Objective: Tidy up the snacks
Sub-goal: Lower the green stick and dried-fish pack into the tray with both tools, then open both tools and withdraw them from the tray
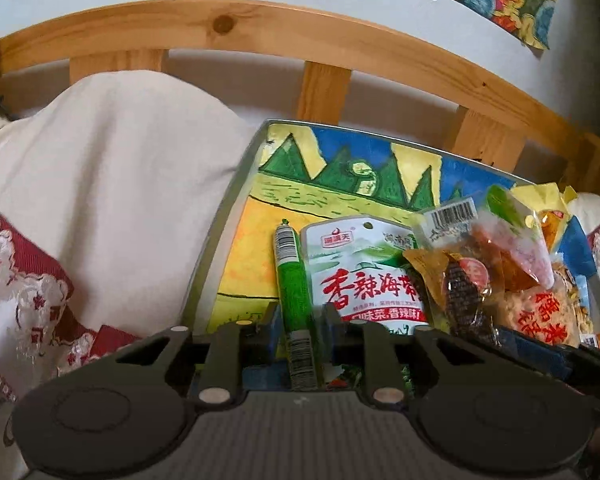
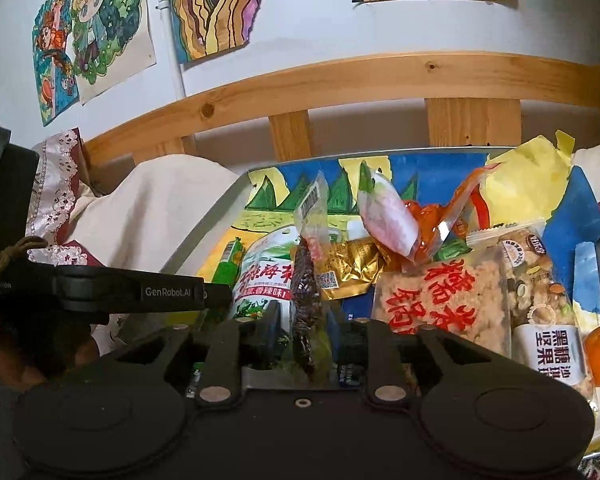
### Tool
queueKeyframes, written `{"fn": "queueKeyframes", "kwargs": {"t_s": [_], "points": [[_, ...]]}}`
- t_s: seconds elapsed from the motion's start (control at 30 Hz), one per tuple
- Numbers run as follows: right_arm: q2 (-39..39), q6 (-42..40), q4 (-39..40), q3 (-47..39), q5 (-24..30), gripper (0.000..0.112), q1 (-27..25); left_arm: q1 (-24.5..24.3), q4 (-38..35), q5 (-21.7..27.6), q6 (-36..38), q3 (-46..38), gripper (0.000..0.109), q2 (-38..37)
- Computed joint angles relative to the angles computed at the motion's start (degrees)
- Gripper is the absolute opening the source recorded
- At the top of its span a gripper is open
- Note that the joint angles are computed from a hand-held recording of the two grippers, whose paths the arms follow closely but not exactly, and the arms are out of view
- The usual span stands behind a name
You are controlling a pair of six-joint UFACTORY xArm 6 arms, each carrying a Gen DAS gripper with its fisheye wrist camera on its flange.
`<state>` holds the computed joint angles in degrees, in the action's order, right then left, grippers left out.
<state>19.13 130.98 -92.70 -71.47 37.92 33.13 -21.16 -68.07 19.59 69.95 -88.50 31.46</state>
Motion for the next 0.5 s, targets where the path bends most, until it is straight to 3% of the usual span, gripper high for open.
{"fn": "queueKeyframes", "kwargs": {"t_s": [0.17,0.3,0.37,0.5], "points": [[-1.7,-2.8,1.9,1.3,2.4,0.049,1.2,0.2,-1.1,-1.5,0.9,1.8,0.059,-1.4],[-4.2,-4.2,2.9,2.8,4.8,0.059,2.6,0.7,-7.0,-1.7,5.9,4.6,0.067,-4.9],[-5.7,-5.1,3.5,3.5,6.6,0.064,3.7,1.1,-11.1,-1.5,9.0,6.1,0.077,-7.0],[-8.6,-5.4,4.2,4.9,9.5,0.073,5.7,1.8,-17.8,-1.3,14.0,9.5,0.082,-11.8]]}}
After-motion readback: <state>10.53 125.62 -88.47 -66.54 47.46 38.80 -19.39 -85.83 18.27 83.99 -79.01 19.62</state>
